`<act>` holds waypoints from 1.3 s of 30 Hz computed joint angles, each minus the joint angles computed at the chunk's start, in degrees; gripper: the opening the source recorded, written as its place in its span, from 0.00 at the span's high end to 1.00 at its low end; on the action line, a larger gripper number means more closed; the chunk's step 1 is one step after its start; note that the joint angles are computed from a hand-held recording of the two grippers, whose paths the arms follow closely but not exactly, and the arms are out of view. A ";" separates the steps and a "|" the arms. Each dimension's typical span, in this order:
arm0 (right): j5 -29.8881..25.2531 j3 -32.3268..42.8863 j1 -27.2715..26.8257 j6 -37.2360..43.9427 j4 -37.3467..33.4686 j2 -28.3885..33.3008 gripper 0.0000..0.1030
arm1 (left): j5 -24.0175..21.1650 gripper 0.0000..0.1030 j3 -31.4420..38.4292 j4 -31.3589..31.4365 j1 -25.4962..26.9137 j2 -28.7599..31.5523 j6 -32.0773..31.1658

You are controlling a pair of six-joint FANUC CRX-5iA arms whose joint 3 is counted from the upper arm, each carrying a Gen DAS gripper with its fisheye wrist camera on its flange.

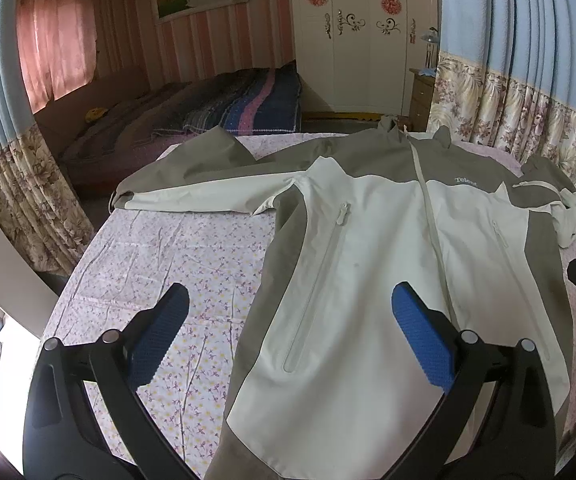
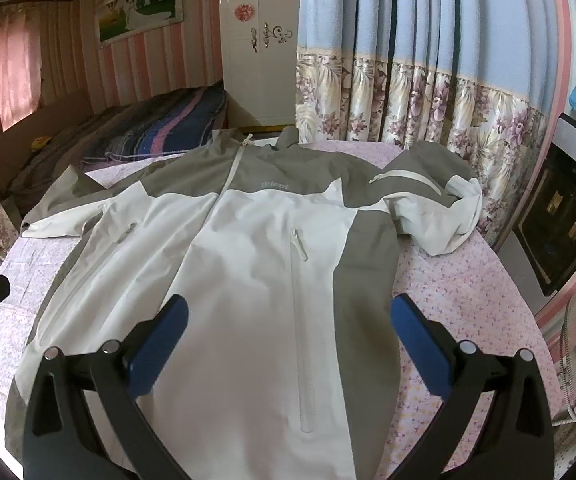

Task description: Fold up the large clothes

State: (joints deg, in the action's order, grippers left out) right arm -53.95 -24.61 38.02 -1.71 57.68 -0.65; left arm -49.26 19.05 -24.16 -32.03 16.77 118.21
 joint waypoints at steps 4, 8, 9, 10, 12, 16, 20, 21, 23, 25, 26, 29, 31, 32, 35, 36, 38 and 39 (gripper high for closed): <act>-0.11 0.09 -0.03 0.08 -0.01 -0.05 0.02 | -0.07 0.03 -0.02 0.07 0.05 -0.03 0.04; -0.10 0.28 -0.01 0.09 0.06 0.12 0.02 | -0.12 0.03 0.08 0.02 0.05 0.04 0.04; -0.36 0.53 0.11 0.32 -0.09 0.18 0.02 | -0.13 0.03 0.10 0.11 0.06 0.06 -0.03; -0.45 0.65 0.06 0.51 -0.11 0.22 0.02 | -0.22 0.03 0.16 0.03 0.01 0.08 0.05; -0.47 0.71 0.05 0.61 -0.17 0.20 0.02 | -0.19 0.03 0.10 0.00 0.01 0.05 0.05; -0.43 0.73 0.03 0.49 -0.10 0.29 0.02 | -0.15 0.03 0.08 0.04 0.02 0.05 0.05; -0.40 0.72 0.02 0.42 0.03 0.39 0.02 | -0.19 0.03 0.07 0.00 0.02 0.02 0.12; -0.48 0.96 -0.04 0.58 -0.12 0.50 0.02 | -0.17 0.03 -0.01 0.11 0.08 -0.03 0.09; -0.42 0.93 -0.05 0.62 -0.13 0.50 0.02 | -0.19 0.03 0.02 0.07 0.06 0.00 0.07; -0.54 1.09 -0.03 0.90 -0.34 0.57 0.02 | -0.30 0.03 0.05 0.09 0.09 0.02 0.01; -0.57 1.28 -0.14 1.19 -0.47 0.62 0.02 | -0.33 0.03 0.03 0.15 0.15 0.05 -0.06; -0.51 1.25 -0.19 1.12 -0.43 0.66 0.02 | -0.50 0.03 0.12 0.36 0.32 0.21 -0.19; -0.45 1.13 -0.15 0.85 -0.24 0.73 0.02 | -0.48 0.03 0.13 0.51 0.41 0.25 -0.30; -0.45 1.15 -0.14 0.93 -0.25 0.75 0.02 | -0.59 0.03 0.22 0.38 0.35 0.30 -0.20; -0.70 1.37 -0.19 1.03 -0.20 0.93 0.02 | -0.52 0.03 0.36 0.83 0.61 0.58 -0.54; -0.75 1.52 -0.24 1.19 -0.26 1.00 0.02 | -0.55 0.03 0.43 0.89 0.63 0.67 -0.58; -0.74 1.53 -0.28 1.19 -0.27 1.02 0.02 | -0.56 0.03 0.43 0.91 0.64 0.69 -0.58; -0.74 1.54 -0.31 1.23 -0.24 1.03 0.02 | -0.52 0.03 0.41 0.92 0.67 0.70 -0.51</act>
